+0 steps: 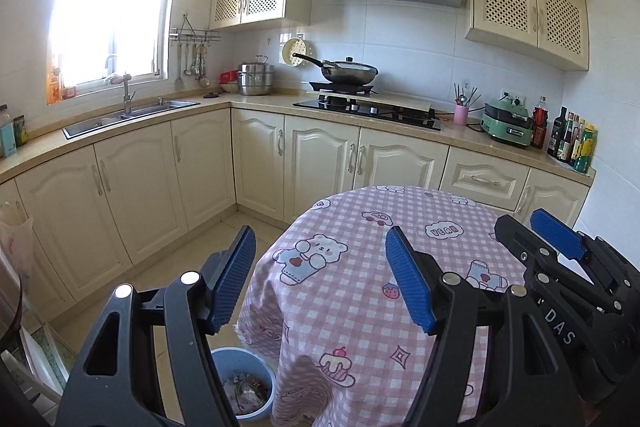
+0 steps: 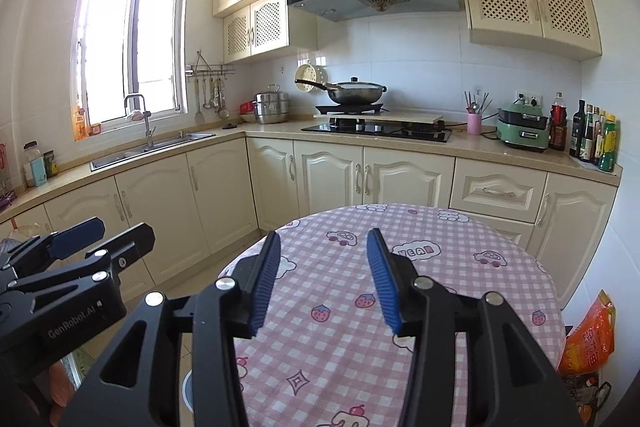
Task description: Collect trash
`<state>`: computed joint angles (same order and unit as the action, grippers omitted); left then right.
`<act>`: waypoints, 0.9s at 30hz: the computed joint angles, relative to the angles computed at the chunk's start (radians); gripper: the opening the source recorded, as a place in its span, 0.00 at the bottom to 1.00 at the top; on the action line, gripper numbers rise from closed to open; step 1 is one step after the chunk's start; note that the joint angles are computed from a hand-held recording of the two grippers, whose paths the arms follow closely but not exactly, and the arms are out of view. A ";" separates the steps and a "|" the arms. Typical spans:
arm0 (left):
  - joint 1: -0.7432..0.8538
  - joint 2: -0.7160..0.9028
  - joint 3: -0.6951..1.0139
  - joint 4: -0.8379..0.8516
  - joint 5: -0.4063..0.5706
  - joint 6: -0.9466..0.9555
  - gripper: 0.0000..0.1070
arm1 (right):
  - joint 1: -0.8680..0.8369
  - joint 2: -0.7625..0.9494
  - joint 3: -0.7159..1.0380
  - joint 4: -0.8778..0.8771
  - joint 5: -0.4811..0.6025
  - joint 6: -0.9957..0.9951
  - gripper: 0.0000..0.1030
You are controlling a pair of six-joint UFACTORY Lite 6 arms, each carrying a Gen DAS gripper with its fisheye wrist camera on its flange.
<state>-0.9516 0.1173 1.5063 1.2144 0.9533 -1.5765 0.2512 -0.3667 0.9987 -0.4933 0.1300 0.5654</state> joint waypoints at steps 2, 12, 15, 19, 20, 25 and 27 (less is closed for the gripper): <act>-0.006 0.009 0.011 0.002 0.010 0.001 0.61 | -0.008 -0.012 -0.010 0.025 -0.002 -0.025 0.44; -0.037 -0.005 -0.008 -0.003 0.049 -0.025 0.61 | 0.011 -0.046 -0.020 -0.020 0.011 0.008 0.45; -0.044 -0.029 -0.035 -0.003 0.061 -0.035 0.61 | 0.041 -0.058 -0.024 -0.118 0.026 0.107 0.45; -0.057 -0.066 -0.078 -0.003 0.082 -0.057 0.61 | 0.098 -0.076 -0.034 -0.206 0.045 0.196 0.45; -0.060 -0.075 -0.090 -0.004 0.089 -0.062 0.61 | 0.115 -0.080 -0.037 -0.237 0.051 0.227 0.45; -0.070 -0.120 -0.135 -0.008 0.123 -0.085 0.61 | 0.194 -0.083 -0.035 -0.344 0.084 0.339 0.45; -0.073 -0.135 -0.148 -0.008 0.134 -0.091 0.61 | 0.224 -0.086 -0.035 -0.397 0.102 0.393 0.46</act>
